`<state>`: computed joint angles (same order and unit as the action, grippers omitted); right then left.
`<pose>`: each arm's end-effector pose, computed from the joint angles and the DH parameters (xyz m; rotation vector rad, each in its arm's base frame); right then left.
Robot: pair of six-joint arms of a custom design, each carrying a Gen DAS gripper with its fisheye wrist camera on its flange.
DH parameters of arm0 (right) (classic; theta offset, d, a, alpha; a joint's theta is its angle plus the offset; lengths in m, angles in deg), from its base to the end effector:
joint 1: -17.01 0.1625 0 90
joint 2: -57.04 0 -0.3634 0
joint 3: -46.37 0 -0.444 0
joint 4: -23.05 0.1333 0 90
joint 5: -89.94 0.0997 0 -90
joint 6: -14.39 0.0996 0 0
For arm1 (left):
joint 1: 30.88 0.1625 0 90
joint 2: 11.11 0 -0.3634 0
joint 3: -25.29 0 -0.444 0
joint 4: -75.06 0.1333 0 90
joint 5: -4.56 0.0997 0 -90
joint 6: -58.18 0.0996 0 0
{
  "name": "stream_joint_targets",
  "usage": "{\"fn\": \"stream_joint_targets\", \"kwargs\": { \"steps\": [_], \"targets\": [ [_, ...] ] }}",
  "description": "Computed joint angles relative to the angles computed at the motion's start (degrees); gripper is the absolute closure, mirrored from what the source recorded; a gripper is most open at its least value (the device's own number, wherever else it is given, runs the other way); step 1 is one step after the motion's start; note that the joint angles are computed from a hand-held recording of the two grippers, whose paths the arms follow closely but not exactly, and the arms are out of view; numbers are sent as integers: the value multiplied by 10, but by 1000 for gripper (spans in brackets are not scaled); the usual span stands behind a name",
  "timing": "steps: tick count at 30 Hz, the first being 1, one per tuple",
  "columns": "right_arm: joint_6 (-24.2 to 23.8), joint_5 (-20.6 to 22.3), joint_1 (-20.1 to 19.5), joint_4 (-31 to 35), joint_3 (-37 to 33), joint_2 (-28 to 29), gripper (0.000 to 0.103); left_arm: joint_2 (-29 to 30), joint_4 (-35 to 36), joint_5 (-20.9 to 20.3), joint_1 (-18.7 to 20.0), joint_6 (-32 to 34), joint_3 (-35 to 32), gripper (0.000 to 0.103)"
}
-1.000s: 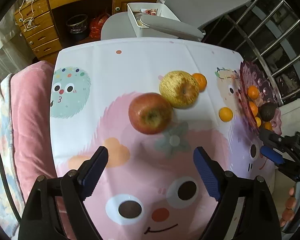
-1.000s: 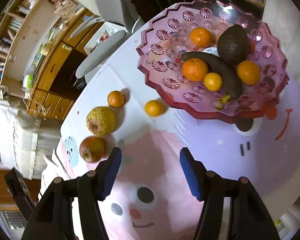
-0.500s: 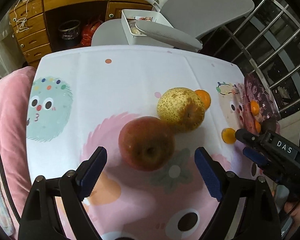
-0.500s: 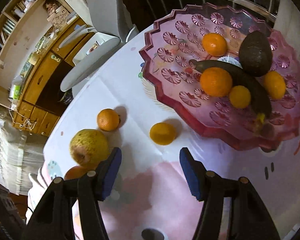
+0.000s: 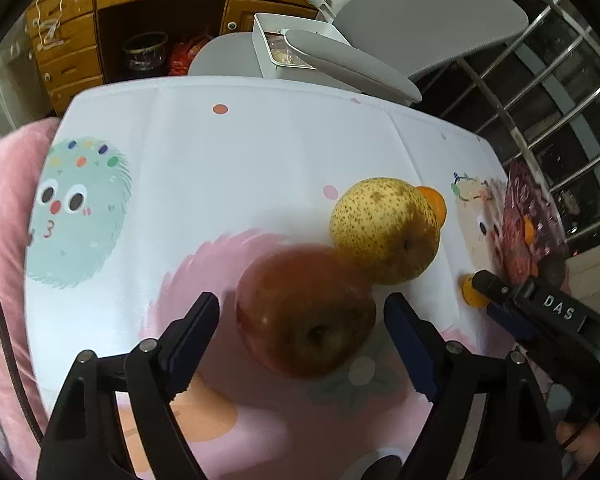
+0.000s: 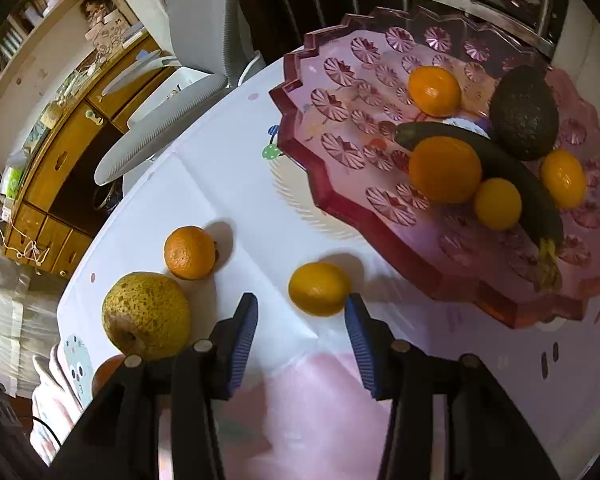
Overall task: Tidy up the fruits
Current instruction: 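Grasp the red apple with the left tool while the right tool grasps a yellow lemon, then carry the apple and lemon over the pink bowl with both tools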
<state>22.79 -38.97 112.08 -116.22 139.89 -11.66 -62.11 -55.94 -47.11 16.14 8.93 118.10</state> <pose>0.1286 -0.6490 0.2854 -0.2582 -2.4399 0.6277 -0.3060 -0.6145 0.0694 -0.1356 2.5919 -0.6374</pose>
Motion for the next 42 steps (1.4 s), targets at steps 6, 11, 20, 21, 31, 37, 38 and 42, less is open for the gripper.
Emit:
{"fn": "stream_joint_targets", "kwargs": {
  "steps": [6,11,20,21,31,37,38,42],
  "targets": [
    [-25,-26,4,-27,-6,14,63,10,-6,-6,5,10,-7,35],
    [-33,-52,7,-34,-14,27,63,10,-12,-6,5,11,-6,35],
    [-44,-108,11,-47,-32,56,69,10,2,3,1,7,-8,35],
    [-49,-110,11,-54,-29,56,69,10,1,4,1,7,-8,35],
    [-81,-95,8,-72,-10,42,71,16,53,13,-8,-8,-22,35],
    [-113,-49,3,-53,15,12,71,2,71,16,-21,-36,-8,35],
    [-113,-39,3,-46,19,5,71,-2,73,15,-25,-41,-4,35],
    [-116,9,0,-15,42,-30,71,-10,89,18,-38,-62,-1,35]
  ]
}}
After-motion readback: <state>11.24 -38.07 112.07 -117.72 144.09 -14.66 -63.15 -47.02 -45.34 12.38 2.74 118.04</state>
